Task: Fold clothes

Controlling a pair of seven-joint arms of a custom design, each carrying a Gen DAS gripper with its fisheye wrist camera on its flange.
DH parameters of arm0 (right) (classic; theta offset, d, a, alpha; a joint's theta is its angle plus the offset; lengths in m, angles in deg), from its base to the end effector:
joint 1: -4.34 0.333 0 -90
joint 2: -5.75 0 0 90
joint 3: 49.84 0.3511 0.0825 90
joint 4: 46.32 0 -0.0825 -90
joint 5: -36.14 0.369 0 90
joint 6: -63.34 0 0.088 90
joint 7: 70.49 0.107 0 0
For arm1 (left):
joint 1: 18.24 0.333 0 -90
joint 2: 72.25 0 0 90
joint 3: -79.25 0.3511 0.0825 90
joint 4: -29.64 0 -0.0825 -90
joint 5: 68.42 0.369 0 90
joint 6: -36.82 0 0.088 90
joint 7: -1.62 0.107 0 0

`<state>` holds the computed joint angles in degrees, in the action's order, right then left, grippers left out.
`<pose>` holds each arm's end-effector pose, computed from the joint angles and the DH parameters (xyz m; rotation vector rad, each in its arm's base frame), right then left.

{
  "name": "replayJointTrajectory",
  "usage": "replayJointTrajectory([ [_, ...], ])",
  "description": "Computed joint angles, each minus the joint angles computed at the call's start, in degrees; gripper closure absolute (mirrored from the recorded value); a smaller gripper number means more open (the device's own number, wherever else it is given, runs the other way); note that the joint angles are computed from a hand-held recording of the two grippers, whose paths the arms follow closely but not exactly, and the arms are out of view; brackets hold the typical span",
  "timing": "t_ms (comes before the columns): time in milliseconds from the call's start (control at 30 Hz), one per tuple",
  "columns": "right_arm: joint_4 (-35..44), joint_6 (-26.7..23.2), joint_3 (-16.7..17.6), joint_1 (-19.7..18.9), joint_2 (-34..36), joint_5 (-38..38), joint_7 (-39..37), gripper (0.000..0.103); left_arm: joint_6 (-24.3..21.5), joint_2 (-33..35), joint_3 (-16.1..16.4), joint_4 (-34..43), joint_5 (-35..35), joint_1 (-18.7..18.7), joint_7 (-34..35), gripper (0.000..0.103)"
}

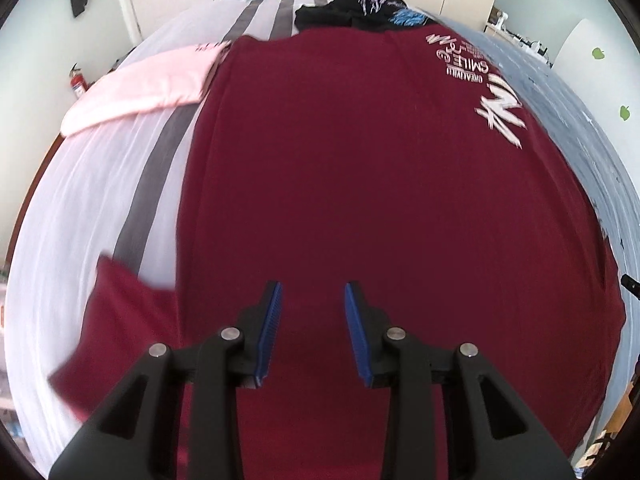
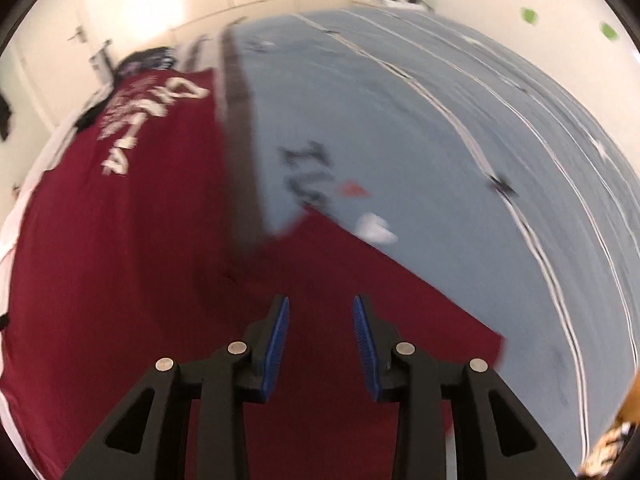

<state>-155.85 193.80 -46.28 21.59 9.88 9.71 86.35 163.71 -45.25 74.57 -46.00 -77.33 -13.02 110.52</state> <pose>0.5602 0.2003 0.5301 -1.3672 2.4524 -0.5624 0.7348 0.0163 0.5481 -1.7597 2.2349 -0.5630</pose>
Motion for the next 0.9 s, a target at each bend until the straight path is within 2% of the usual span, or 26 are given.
replayJointTrajectory([
  [133,-7.6,-0.1,-0.3,-1.0,-5.4,-1.1,1.0,0.072,1.1,-3.5,0.6,-4.5,0.7,0.4,0.9,0.074],
  [200,-10.8,0.1,-0.3,-1.8,-7.6,-1.9,1.9,0.068,1.9,-5.0,1.0,-6.6,1.3,0.5,0.9,0.074],
  [233,-12.3,0.5,-0.3,-2.3,-8.5,-2.0,2.6,0.065,1.9,-5.5,1.3,-7.1,1.5,0.5,0.3,0.073],
  [267,-13.7,1.0,-0.4,-2.8,-9.3,-1.8,3.4,0.056,2.1,-6.0,1.5,-7.7,1.8,0.4,-0.3,0.073],
  [400,-16.8,2.1,-0.5,-4.5,-10.4,-2.8,3.8,0.056,2.8,-7.6,1.9,-10.1,2.7,0.4,-2.0,0.073],
  [533,-20.1,7.6,-1.0,-5.7,-11.8,-1.2,3.7,0.056,2.7,-8.7,1.9,-11.6,2.7,0.6,-3.4,0.073],
  [667,-20.1,9.4,-0.3,-6.1,-11.0,-1.7,3.7,0.056,2.2,-8.7,1.5,-11.5,1.9,1.0,-2.4,0.073],
  [733,-18.4,7.3,0.5,-5.8,-9.6,-3.6,3.9,0.06,2.3,-8.8,1.3,-11.8,1.0,1.5,-1.2,0.073],
  [800,-17.4,6.6,0.7,-5.3,-8.7,-4.3,4.0,0.079,2.5,-9.0,1.2,-12.2,-0.2,2.2,0.1,0.073],
  [833,-16.5,5.9,0.8,-4.9,-8.2,-4.2,3.6,0.083,2.8,-9.3,1.2,-12.5,-0.8,2.6,0.9,0.073],
  [867,-15.3,4.4,1.0,-4.5,-7.7,-4.0,3.3,0.098,3.1,-9.5,1.2,-12.8,-1.4,3.0,1.5,0.073],
  [900,-13.8,2.5,1.1,-4.1,-7.2,-3.8,3.3,0.099,3.1,-9.6,1.4,-13.0,-2.0,3.3,1.9,0.073],
])
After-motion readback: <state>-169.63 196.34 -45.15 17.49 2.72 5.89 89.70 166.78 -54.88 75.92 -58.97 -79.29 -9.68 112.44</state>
